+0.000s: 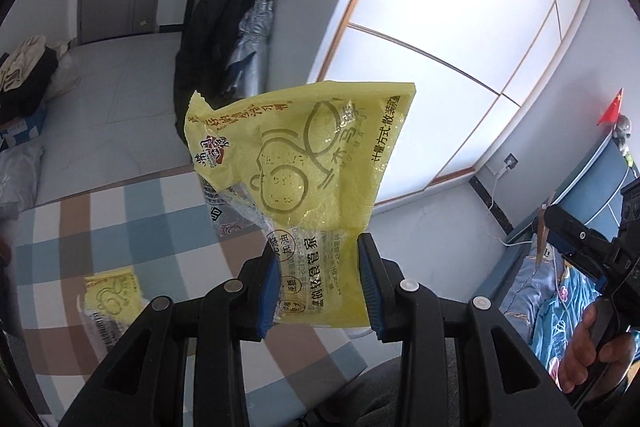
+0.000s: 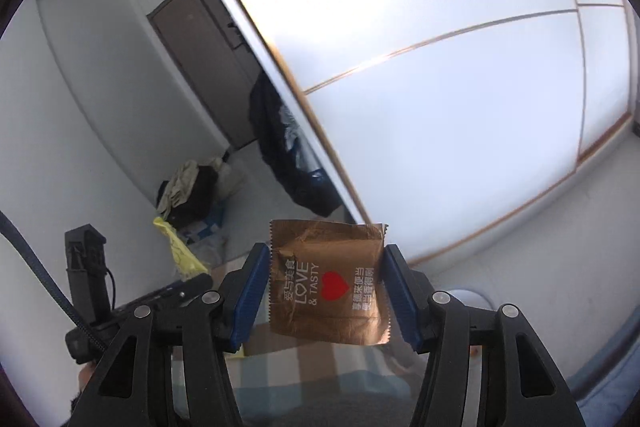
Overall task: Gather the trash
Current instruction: 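Carry the yellow bags and brown packet in both grippers to the bin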
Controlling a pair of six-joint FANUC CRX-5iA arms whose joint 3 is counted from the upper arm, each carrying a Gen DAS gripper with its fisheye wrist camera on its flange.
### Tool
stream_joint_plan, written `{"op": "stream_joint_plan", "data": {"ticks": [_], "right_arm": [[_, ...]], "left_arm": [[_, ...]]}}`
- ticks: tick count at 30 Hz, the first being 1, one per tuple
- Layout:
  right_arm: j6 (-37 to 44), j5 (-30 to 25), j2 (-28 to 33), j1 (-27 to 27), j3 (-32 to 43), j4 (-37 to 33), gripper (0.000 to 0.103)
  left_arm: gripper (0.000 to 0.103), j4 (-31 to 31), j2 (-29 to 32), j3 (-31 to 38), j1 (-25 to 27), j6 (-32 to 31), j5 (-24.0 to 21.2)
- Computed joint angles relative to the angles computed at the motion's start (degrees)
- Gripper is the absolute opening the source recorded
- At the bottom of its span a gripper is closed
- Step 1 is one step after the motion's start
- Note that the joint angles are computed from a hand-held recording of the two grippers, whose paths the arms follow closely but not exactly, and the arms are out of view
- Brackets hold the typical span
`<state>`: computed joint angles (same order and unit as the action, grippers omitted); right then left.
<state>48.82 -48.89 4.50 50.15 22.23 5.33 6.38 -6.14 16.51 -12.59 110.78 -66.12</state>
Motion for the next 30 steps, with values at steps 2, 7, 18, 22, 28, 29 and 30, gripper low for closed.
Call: {"op": "stream_joint_plan", "data": {"ticks": [2, 7, 18, 22, 28, 29, 30], "right_arm": [[-1.6, -1.0, -0.9, -1.2, -2.3, 1.0, 0.057], [-3.1, -4.4, -1.9, -4.7, -6.0, -1.3, 0.057], [-1.7, -10.5, 1.1, -11.2, -8.0, -10.0, 0.057], [1.1, -11.2, 3.9, -14.0, -7.1, -15.9, 0.057], [5.2, -13.1, 10.1, -16.6, -3.7, -23.6, 0.057], [5.6, -13.4, 11.0, -17.0, -3.0, -24.7, 0.057], [6.2, -13.7, 12.3, -17.4, -2.0, -26.1, 0.057]], "left_arm": [[0.031, 1.5, 1.5, 0.6, -0.7, -1.3, 0.6], [0.031, 5.4, 6.0, 2.0, -2.6, -3.7, 1.6], [0.031, 12.1, 15.1, 5.3, -4.3, -6.8, 0.1], [0.031, 14.3, 17.5, 5.6, -4.3, -6.5, -1.0], [0.031, 15.3, 22.0, 8.7, -3.8, -5.2, -5.5], [0.031, 15.7, 22.4, 8.8, -3.5, -5.2, -6.0], [0.031, 16.1, 22.8, 9.0, -3.4, -5.2, -6.4]]}}
